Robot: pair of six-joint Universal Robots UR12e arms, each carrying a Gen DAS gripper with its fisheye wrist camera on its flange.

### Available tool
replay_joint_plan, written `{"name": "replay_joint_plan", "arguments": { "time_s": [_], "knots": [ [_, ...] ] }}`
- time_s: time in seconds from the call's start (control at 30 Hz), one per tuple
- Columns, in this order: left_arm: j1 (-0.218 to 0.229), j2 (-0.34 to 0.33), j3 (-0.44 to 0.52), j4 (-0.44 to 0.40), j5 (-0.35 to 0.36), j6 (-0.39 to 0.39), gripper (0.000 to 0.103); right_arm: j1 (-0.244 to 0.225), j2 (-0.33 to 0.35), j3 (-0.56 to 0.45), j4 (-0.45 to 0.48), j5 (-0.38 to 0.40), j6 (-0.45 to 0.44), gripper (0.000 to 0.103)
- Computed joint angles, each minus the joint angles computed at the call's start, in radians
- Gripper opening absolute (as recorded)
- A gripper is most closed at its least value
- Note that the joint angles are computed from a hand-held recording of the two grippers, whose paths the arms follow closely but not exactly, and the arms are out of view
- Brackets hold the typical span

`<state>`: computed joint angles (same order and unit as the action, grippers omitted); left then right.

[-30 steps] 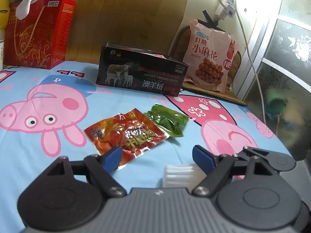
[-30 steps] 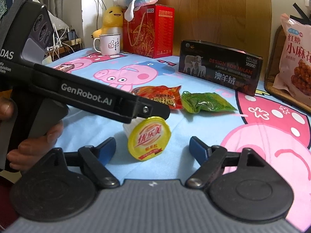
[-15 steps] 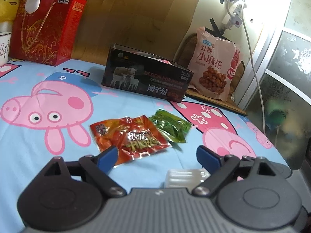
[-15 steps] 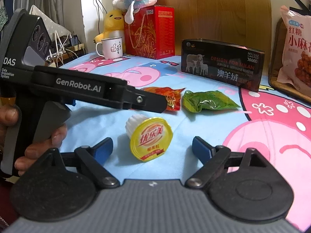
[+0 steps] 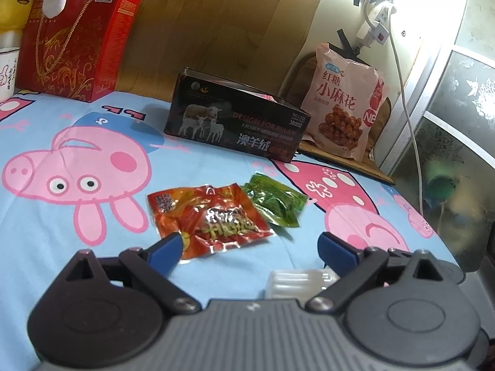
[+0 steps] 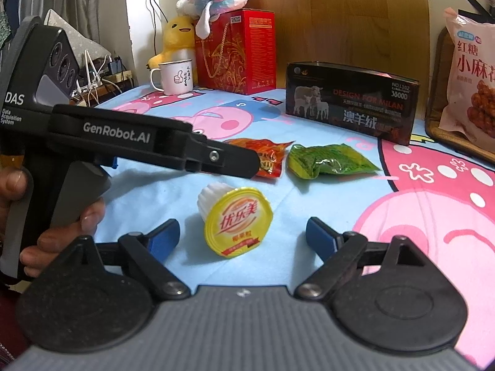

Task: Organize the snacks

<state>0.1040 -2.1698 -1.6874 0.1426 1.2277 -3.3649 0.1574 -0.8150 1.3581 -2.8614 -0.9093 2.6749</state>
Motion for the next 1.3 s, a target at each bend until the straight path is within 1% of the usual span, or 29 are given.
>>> {"name": "replay_joint_plan", "arguments": {
  "time_s": [0.2, 0.47, 0.57, 0.97, 1.23, 1.3],
  "knots": [
    [0.001, 0.001, 0.000, -0.002, 0.005, -0.011, 0.100, -0.002, 0.004, -0.003, -0.013, -0.003, 0.027, 0.091],
    [0.002, 0.004, -0.004, -0.006, 0.023, -0.034, 0.101, -0.003, 0.010, 0.001, -0.076, -0.038, 0.128, 0.091],
    [0.002, 0.005, -0.005, -0.006, 0.028, -0.040, 0.101, -0.005, 0.010, 0.005, -0.094, -0.042, 0.152, 0.091],
    [0.001, 0.005, -0.002, -0.018, 0.031, -0.030, 0.102, -0.009, 0.011, 0.008, -0.109, -0.035, 0.183, 0.091],
    [0.012, 0.002, -0.008, 0.008, -0.006, -0.064, 0.102, -0.011, 0.013, 0.003, -0.100, -0.027, 0.191, 0.091],
    [0.012, 0.001, -0.007, 0.010, -0.006, -0.067, 0.102, -0.012, 0.013, 0.002, -0.099, -0.026, 0.192, 0.091]
  ]
}}
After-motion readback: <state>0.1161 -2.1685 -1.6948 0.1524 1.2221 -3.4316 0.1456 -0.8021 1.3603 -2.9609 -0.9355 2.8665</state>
